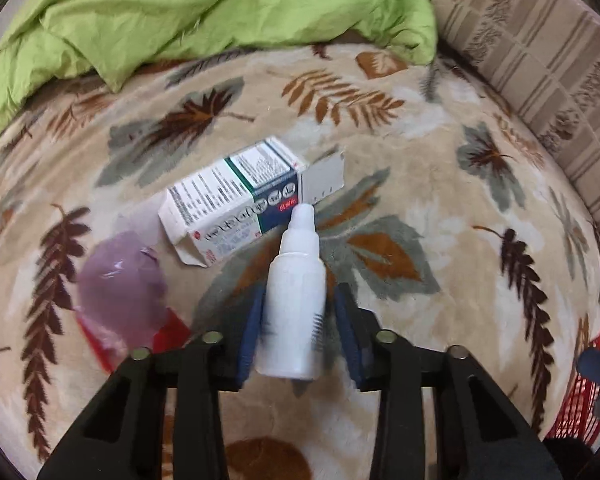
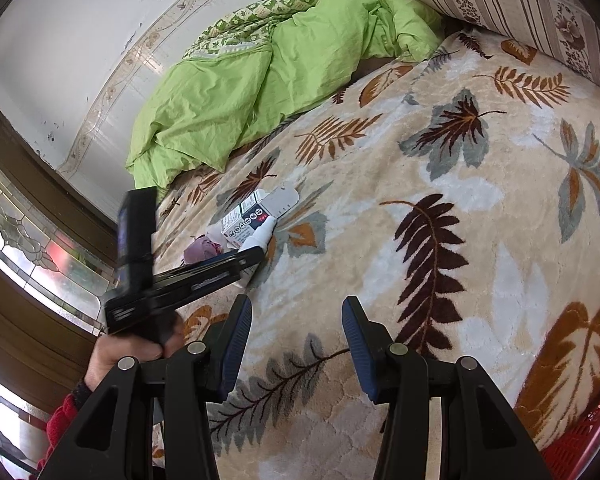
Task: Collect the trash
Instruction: 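Lift the dropper bottle with left tool while right tool grasps pink-and-red wrapper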
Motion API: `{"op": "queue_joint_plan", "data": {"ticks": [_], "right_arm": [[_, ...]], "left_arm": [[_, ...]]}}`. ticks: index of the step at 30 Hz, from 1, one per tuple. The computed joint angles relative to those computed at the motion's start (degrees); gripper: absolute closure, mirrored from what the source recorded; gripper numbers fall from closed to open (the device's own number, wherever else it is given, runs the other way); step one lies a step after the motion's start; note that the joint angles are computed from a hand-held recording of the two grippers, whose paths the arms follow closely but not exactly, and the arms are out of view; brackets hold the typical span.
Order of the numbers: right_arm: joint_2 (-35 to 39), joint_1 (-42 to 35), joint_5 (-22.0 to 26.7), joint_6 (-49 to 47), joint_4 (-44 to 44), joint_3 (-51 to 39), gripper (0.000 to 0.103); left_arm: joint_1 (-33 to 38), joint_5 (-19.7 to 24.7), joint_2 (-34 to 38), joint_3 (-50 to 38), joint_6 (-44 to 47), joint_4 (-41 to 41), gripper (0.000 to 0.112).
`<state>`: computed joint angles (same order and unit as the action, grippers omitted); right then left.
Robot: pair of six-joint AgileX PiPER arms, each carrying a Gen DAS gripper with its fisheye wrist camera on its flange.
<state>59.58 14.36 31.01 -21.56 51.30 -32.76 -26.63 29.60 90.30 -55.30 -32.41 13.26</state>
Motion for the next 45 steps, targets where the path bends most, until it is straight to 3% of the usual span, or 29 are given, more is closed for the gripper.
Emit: {"op": "queue_joint_plan", "data": {"ticks": [3,8,12,17,19,24,26,34,42,43,44,45], "right_arm": [[-0.1,-0.1,-0.1,-0.3,0.0,0.0,0.053],[0.1,-0.5,-0.4,-0.9,1.1,0.3,0.053],[0.9,0.5,-1.0,-0.9,2.0,0.1,0.053],[3.1,5.5,-2.5,-0.5,0.7,-1.4,0.050],[7.1,6.1,0.8,-7.2,6.0,-3.5,0.048],[14.1,11.0,0.8,-7.5,6.1,-10.5,0.048],[17.6,12.6,1.0,-7.2,5.6,-14.6,0.040],[37.9,21.0,-0.8,5.3,-5.4,-35.6,0.038],[50.5,24.9,-1.7,21.8,-19.7,-49.3,0.038],[51.5,24.8,-1.0,21.4,-19.2,-50.0,0.042],[52.0,24.4,-0.6,20.1,-17.9,-50.2,0.058],[52.2,24.0,-0.3,18.4,-16.0,-50.1,0.059]], "left_arm": [[-2.0,-1.1,0.4,1.1,-8.2,6.5,0.083],[-7.3,-0.8,-7.5,7.2,-20.3,13.3,0.083],[-11.8,4.7,-18.9,12.0,-33.0,20.4,0.083],[-16.0,17.1,-31.5,16.5,-48.0,29.3,0.083],[-12.0,16.6,-34.5,18.2,-46.0,28.0,0.083],[0.9,11.6,-38.2,22.4,-38.6,23.5,0.083],[4.5,9.9,-38.4,23.4,-36.5,23.1,0.083],[18.3,2.1,-39.3,25.9,-21.3,11.6,0.083],[20.3,0.2,-38.5,25.9,-16.3,7.7,0.083],[20.2,0.1,-38.4,25.9,-16.2,7.6,0.083],[20.0,0.1,-38.4,25.9,-16.5,7.9,0.083],[19.6,0.2,-38.3,25.8,-17.1,8.4,0.083]]}}
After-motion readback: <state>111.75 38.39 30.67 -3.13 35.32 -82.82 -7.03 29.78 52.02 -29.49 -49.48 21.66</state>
